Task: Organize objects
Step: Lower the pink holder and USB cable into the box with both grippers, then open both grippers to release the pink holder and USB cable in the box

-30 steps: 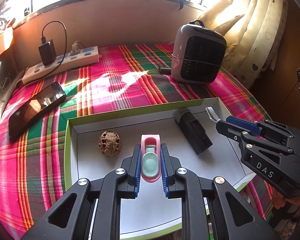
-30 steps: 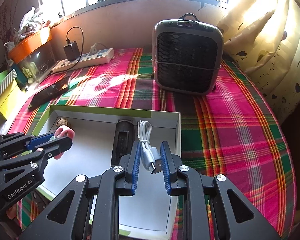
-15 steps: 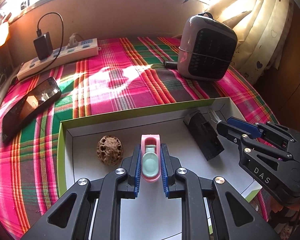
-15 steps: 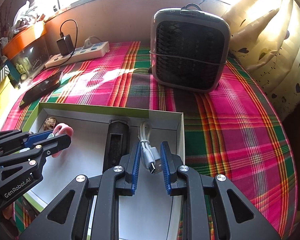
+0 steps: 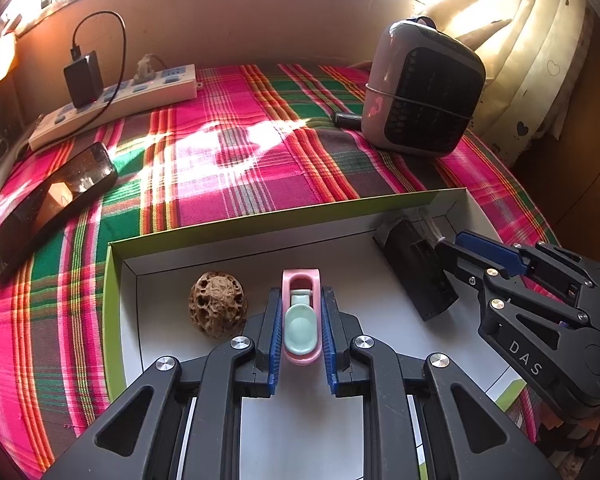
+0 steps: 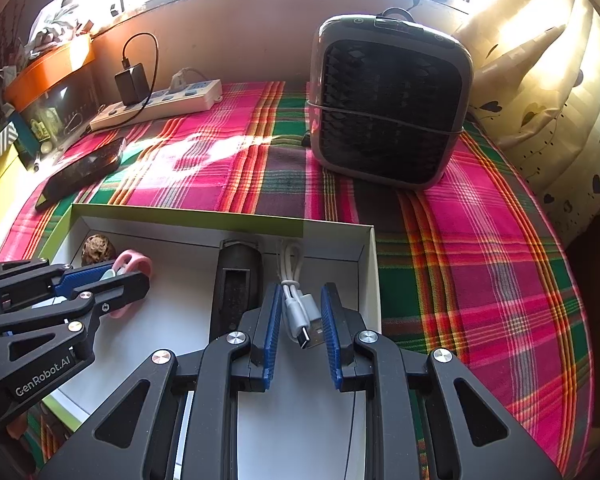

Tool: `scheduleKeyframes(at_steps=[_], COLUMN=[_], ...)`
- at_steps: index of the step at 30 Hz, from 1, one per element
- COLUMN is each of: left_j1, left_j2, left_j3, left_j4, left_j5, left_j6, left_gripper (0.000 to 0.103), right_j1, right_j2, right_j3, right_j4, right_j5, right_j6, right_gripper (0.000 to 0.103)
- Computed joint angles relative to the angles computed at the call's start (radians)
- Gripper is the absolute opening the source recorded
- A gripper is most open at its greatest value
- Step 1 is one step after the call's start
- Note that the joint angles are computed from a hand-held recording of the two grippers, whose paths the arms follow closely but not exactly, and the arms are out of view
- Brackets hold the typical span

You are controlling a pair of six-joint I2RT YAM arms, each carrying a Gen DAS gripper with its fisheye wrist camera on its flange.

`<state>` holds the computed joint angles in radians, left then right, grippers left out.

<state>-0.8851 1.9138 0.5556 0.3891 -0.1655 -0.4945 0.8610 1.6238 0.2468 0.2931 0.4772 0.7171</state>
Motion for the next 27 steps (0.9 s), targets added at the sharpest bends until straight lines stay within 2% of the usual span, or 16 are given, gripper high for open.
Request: scheduleKeyframes(at_steps=[19,27], left_j1=[0.002,-0.004], left_j2=[0.005,0.006], left_j3=[0.008,0.014], left_j4=[-0.005,-0.013], left_j5=[-0.002,-0.008], left_j6=[0.003,0.007], left_gripper=[0.017,0.021], right_j1=[0.0,0.005], right_j2=[0.007,-0.002], right_j3=[-0.001,-0.006], right_j4=[0.012,0.004], right_j5=[0.006,0.01], right_j6=[0.001,0.009], right_gripper=[0.022,0.022])
